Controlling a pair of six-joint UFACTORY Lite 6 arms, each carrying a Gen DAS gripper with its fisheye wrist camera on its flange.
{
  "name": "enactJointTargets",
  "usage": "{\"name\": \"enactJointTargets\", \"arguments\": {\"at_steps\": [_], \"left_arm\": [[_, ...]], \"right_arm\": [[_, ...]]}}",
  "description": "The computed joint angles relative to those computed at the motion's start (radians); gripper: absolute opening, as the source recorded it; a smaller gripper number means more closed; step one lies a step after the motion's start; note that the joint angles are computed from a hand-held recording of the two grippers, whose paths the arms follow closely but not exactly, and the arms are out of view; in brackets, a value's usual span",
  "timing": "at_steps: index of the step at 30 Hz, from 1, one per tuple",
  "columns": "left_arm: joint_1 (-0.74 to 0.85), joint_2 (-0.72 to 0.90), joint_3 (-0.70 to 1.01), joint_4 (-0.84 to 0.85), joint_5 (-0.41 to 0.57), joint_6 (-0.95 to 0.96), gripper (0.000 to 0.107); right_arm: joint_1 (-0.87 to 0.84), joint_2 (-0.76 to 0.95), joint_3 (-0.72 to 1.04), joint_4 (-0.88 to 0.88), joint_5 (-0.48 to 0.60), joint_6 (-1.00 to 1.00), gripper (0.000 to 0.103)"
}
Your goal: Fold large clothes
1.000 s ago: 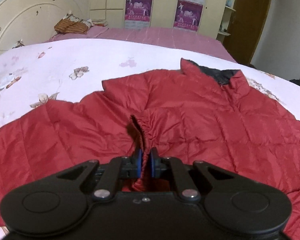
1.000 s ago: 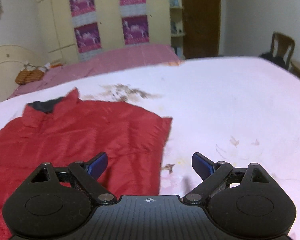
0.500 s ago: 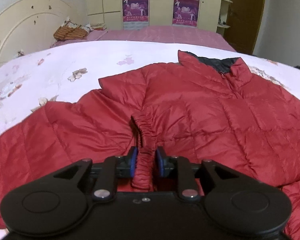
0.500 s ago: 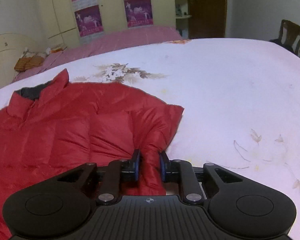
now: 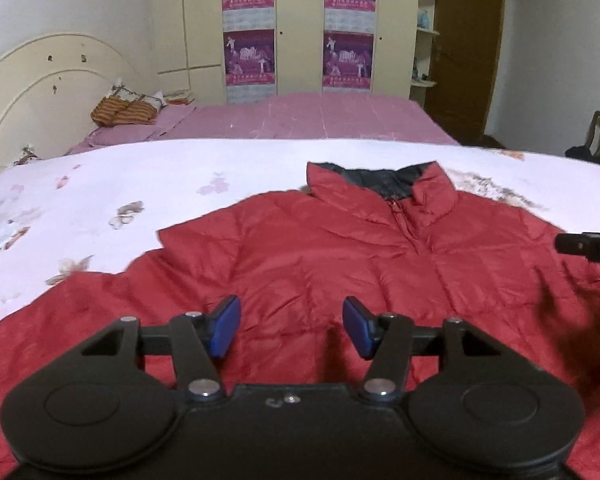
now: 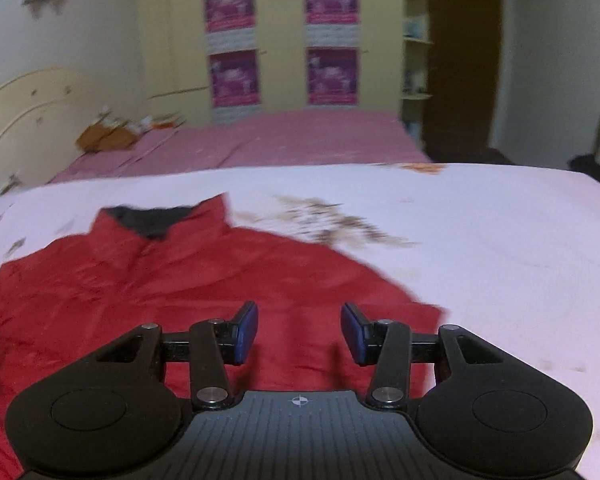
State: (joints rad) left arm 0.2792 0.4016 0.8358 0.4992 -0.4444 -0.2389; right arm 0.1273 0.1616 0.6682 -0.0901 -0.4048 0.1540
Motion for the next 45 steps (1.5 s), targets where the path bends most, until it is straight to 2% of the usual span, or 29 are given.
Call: {"name": "enactJointTargets", "arguments": {"at_steps": [3,7,10,13,16,19,24,32,37,41,43,45], "left_arm": [[-0.03,0.111,0.08,-0.177,0.021,0.143,0.054],[-0.016,0.173,0.107,-0.184,0.021,0.171,0.057],[-0.015,0.183,0.117,-0.174,0.03,0.151,0.056],[-0.02,0.184,0.124,-0.184,0.046,0.149,0.056],[-0.026,0.186,0.126,-0.204,0.047,0.175,0.056],[-0.028,0.181,0.137,-0.195,0.074,0.165,0.056],[-0.039,0.176,0.136,-0.238,0.084,0.205,0.056],[-0.059,0.17,0.139,-0.328,0.105,0.29,0.058],[-0.066,0.167,0.136,-0.368,0.108,0.338,0.058],[-0.069,0.157,0.136,-0.391,0.128,0.366,0.059],[-0.07,0.126,0.128,-0.421,0.164,0.386,0.058],[-0.055,0.06,0.085,-0.38,0.18,0.319,0.059]], "right_arm": [[0.09,0.122,0.087,0.137,-0.02,-0.132,0.046],[0.117,0.295,0.196,0.255,-0.041,-0.245,0.046],[0.063,0.38,0.214,0.157,-0.098,-0.172,0.046],[0.084,0.334,0.206,0.241,-0.051,-0.227,0.046],[0.087,0.371,0.192,0.23,-0.119,-0.233,0.046],[0.073,0.35,0.229,0.206,-0.027,-0.233,0.046],[0.048,0.189,0.111,0.047,-0.026,-0.039,0.046],[0.109,-0.012,-0.087,-0.057,-0.039,0.097,0.046],[0.17,0.039,-0.096,0.052,-0.014,-0.032,0.046],[0.208,0.117,-0.088,0.179,-0.084,-0.192,0.05],[0.21,0.131,-0.065,0.193,-0.065,-0.205,0.051],[0.212,0.141,-0.066,0.202,-0.078,-0.224,0.053]]}}
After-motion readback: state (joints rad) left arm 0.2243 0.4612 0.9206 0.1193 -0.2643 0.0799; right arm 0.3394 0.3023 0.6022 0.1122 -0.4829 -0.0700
